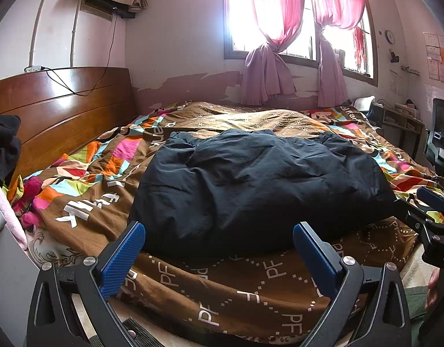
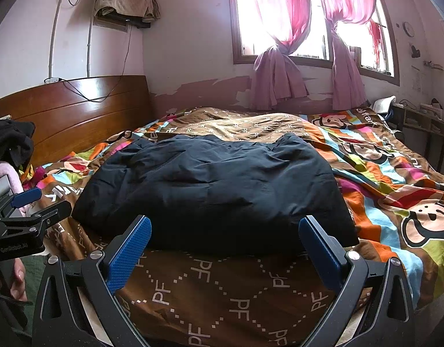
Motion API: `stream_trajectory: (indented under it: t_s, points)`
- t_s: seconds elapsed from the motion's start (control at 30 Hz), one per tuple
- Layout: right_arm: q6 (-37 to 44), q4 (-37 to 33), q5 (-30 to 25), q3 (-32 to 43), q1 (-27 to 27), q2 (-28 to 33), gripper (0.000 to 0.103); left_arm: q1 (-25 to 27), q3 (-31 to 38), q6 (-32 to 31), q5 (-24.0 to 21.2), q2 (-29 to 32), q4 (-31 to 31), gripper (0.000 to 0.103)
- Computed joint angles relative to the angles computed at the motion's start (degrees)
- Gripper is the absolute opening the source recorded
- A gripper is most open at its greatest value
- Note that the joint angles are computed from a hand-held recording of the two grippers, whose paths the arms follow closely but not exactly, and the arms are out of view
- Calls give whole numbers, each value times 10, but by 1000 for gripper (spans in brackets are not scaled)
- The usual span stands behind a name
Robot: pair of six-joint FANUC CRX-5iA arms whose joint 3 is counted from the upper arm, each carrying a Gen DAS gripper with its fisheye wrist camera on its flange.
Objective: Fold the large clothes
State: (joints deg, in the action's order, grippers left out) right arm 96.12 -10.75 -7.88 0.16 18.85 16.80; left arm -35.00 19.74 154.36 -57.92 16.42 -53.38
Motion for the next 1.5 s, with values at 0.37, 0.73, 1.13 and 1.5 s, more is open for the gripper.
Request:
stream_trajectory:
  t_s: [0.37,0.73,1.13,1.5]
  points:
    - [-8,6,3,-3,1,0,101,1,0,-1,0,0,1,103]
    - [-7,4,1,-2,1,0,101,0,1,-2,0,0,1,103]
    - [-11,7,1,-2,1,1,101,1,0,-2,0,0,1,103]
    - [-14,9,1,-2,2,0,101,1,1,-2,0,1,1,103]
